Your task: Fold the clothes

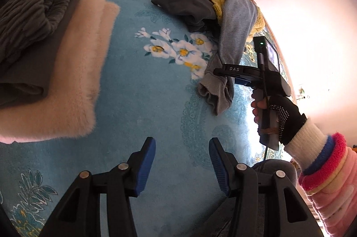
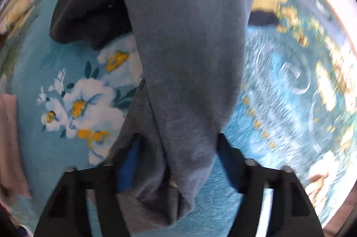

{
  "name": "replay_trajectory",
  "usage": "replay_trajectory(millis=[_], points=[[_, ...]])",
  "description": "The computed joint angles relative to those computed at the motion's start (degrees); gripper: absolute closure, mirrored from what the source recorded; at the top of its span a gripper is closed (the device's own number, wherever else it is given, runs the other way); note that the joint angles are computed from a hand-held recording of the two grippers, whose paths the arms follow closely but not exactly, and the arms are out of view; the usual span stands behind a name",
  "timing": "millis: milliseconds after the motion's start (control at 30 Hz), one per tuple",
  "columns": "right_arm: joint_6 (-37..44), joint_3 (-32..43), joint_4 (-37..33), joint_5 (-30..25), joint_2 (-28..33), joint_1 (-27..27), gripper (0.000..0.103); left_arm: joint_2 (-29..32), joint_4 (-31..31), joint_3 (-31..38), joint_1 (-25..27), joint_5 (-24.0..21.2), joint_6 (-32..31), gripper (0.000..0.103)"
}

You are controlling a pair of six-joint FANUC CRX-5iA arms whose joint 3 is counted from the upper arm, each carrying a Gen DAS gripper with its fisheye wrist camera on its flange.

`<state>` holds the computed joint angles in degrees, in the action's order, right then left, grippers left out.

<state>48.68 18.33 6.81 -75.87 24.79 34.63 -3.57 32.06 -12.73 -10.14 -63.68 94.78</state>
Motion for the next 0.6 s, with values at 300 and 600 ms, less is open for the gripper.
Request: replay_trajectory(millis=[300,600], points=[[-5.13,-4.44,6.39,2.33,-6.04,-0.36,0.095,0.5,0.56,0.91,-0.8,0.3,0.17,0.049],[-11.05,-0.84,27.39,7.53,-14.3,-2.12,0.096,-0.59,2.81,0.48,-1.64,2.04,-0.87,0.049]])
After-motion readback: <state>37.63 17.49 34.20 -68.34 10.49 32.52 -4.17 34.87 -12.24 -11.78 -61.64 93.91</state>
